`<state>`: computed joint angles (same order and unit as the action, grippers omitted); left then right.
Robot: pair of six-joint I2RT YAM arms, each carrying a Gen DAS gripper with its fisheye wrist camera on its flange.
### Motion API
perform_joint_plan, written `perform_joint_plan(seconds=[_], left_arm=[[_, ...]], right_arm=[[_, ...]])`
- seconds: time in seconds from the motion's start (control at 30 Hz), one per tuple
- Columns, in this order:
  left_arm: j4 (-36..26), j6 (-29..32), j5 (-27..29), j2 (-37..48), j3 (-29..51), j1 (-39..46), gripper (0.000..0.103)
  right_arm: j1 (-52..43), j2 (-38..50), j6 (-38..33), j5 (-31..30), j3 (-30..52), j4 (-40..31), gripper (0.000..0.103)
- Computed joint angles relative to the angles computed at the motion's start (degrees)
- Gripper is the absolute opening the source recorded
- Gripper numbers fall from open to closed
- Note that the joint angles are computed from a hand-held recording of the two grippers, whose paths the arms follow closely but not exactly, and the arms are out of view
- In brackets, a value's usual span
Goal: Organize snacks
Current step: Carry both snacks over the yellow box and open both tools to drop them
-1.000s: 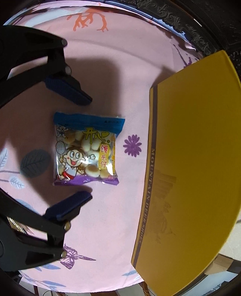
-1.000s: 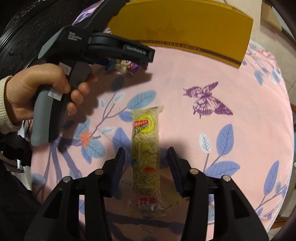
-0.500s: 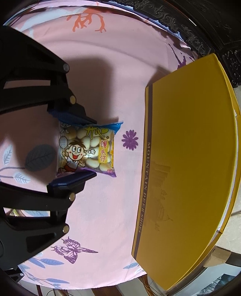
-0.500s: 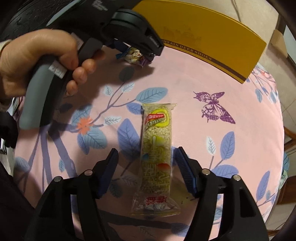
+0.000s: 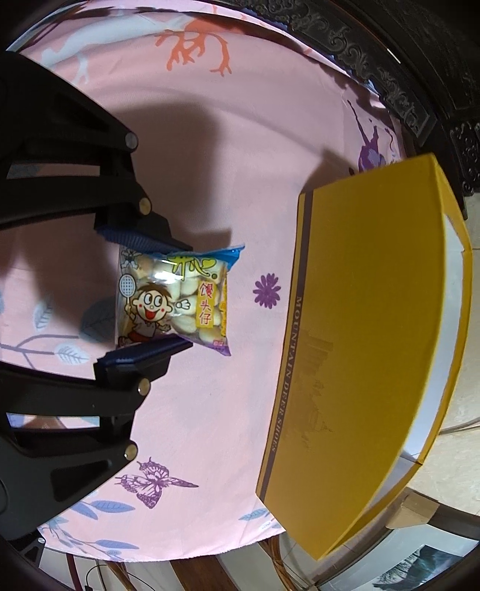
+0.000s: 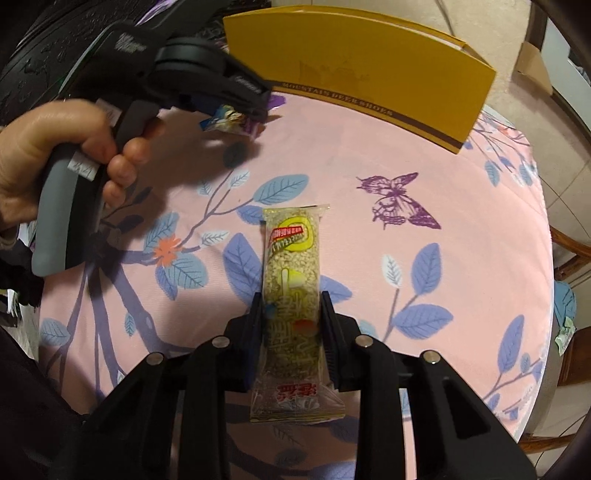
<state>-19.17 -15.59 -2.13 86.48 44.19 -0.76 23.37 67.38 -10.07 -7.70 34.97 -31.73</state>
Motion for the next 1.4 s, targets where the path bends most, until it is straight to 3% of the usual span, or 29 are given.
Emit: perform_joint_plan(seconds=[0.13,0.4,0.7,0.83,1.07,1.27,1.4], left_arm=[[-1.7,0.1,-0.21,-3.83,-0.64,0.15,0.044],[-6.84,1.21,1.3,-13.16,0.47,1.8,0.044],[-12.63,2.8,5.1,-18.36,8.99,5.18,0.044],[-13.0,4.42,6.36,-14.38,17.35,5.96,0.044],[-12.97,6.13,5.35,0.25,35.67,4.69,0.045],[-13.96,7.2,4.42,10.06,45.87,4.5,0.045],[-15.75,7.68,4.31,15.67,50.79,5.23,0.048]], right_arm=[[2.88,-1.08,3.35,1.68,0.69,-0.25,0.03],[0.74,-5.15,2.57,0.81,4.48,-3.93,0.03],[-1.69,-5.68,5.61,-1.42,15.85,-7.35,0.03],[-5.06,0.61,5.8,-4.62,24.57,-5.7,0.03],[-8.88,21.28,8.39,-6.99,46.91,-2.39,0.03],[-9.29,36.36,10.06,-6.49,63.52,-6.03,0.03],[-8.64,42.47,9.62,-5.78,69.59,-7.85,0.031]])
